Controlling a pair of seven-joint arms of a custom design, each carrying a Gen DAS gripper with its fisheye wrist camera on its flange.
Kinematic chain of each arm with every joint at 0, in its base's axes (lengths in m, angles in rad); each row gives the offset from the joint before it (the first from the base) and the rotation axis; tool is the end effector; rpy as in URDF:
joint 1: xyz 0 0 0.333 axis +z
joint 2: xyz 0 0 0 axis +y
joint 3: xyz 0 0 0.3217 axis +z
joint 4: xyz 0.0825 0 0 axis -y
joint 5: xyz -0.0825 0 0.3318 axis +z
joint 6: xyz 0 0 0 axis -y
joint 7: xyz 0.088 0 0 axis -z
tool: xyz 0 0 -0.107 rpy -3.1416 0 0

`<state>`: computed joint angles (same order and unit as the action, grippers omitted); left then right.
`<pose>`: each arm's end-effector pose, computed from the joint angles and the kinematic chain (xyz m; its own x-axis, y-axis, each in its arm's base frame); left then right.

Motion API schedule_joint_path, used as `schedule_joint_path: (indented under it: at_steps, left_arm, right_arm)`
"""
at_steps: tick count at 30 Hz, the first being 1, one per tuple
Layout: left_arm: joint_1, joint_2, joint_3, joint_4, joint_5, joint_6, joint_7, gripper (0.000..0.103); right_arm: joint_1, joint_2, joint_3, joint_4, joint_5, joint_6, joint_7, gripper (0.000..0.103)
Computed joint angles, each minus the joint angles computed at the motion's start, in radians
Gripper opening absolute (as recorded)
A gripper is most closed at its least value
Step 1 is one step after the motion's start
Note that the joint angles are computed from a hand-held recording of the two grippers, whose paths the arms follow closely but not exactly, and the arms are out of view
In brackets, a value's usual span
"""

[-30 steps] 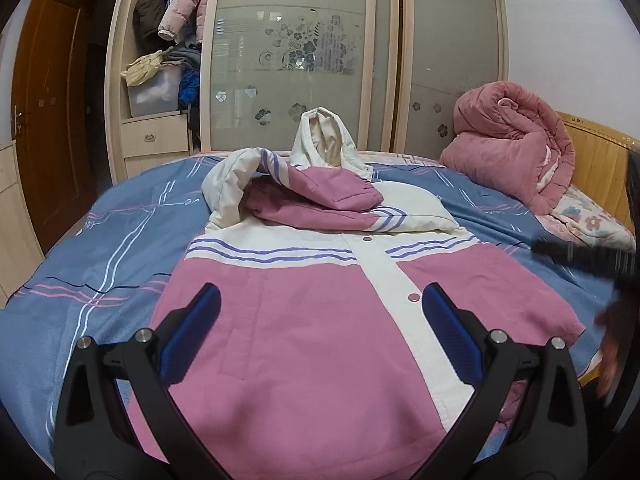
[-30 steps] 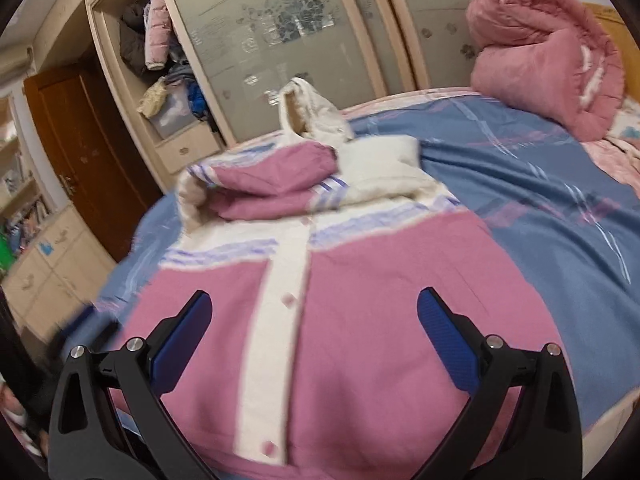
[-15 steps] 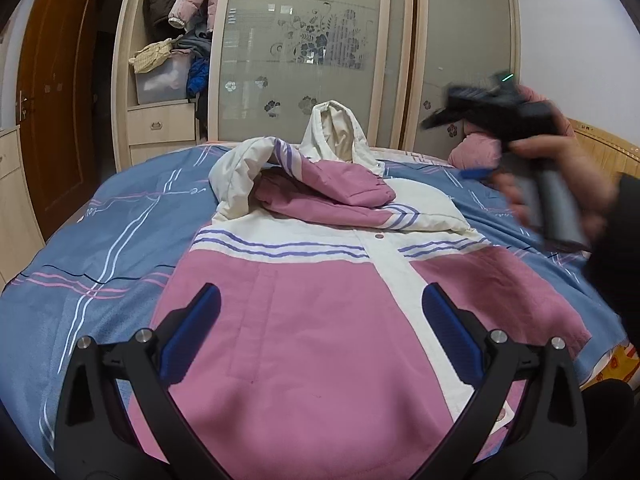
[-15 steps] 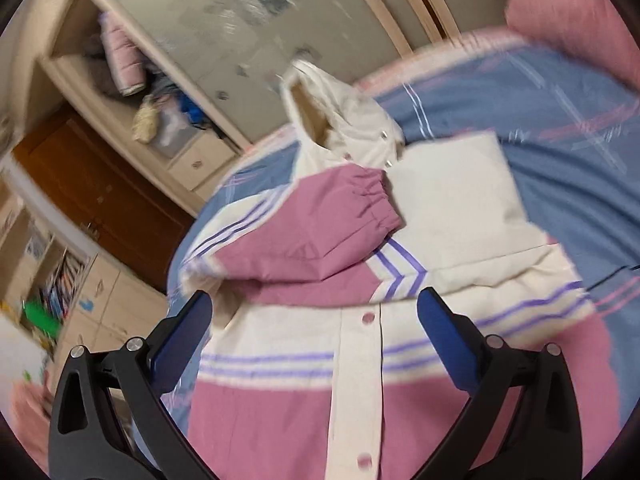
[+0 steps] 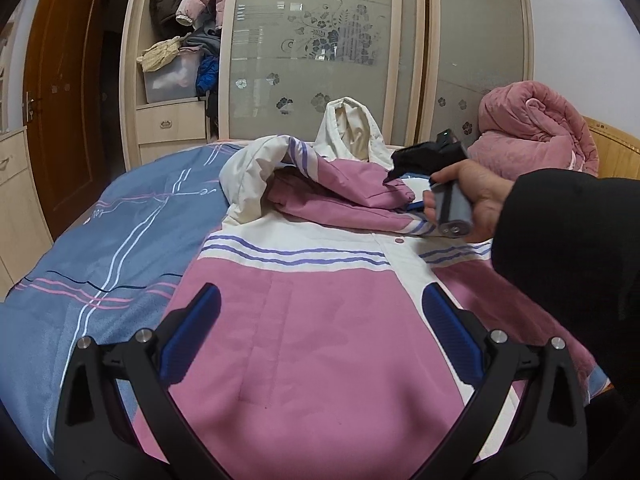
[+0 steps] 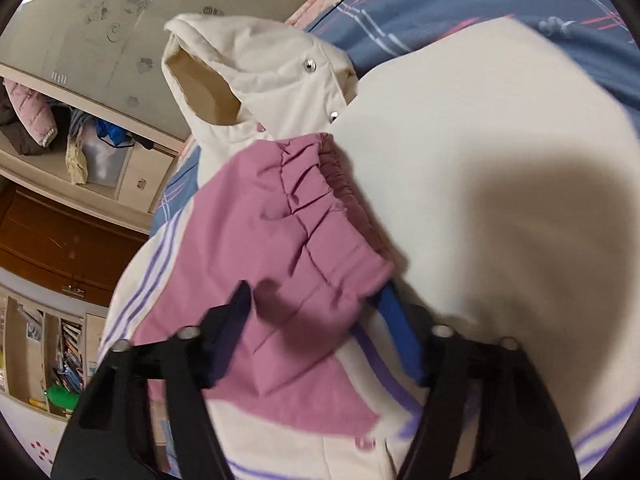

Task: Fold large clothes
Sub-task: 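Grasp the folded pink sleeve with the right gripper and smooth it across the shoulders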

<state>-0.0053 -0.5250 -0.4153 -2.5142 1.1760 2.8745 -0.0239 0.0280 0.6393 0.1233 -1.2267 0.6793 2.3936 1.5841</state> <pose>0.3197 -0.2254 0.5327 0.0531 -0.9972 0.0535 -0.4535 -0.0719 -0.8884 0.7243 0.0869 0.4806 -0.0979 -0.7437 -0.6613 -0.8691 0.3877 -0.3072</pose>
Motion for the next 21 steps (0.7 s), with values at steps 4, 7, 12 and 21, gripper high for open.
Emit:
schedule_joint_path:
  at_steps: [4, 7, 12, 21]
  left_arm:
    - [-0.003, 0.006, -0.007, 0.009, 0.004, -0.023, 0.001, 0.101]
    - [-0.007, 0.009, -0.010, 0.013, 0.014, -0.038, -0.005, 0.101]
    - [-0.028, 0.022, -0.001, 0.018, 0.016, -0.043, -0.011, 0.101]
    - [-0.058, 0.046, 0.000, 0.034, 0.030, -0.052, 0.000, 0.101]
  right_arm:
    - [0.058, -0.048, -0.041, -0.088, -0.062, 0.182, 0.015, 0.019]
    - [0.059, -0.114, -0.017, -0.146, -0.077, 0.286, -0.083, 0.017]
    - [0.028, -0.253, 0.021, -0.246, -0.040, 0.482, -0.313, 0.016]
    - [-0.011, -0.285, -0.120, -0.345, -0.097, 0.457, -0.246, 0.016]
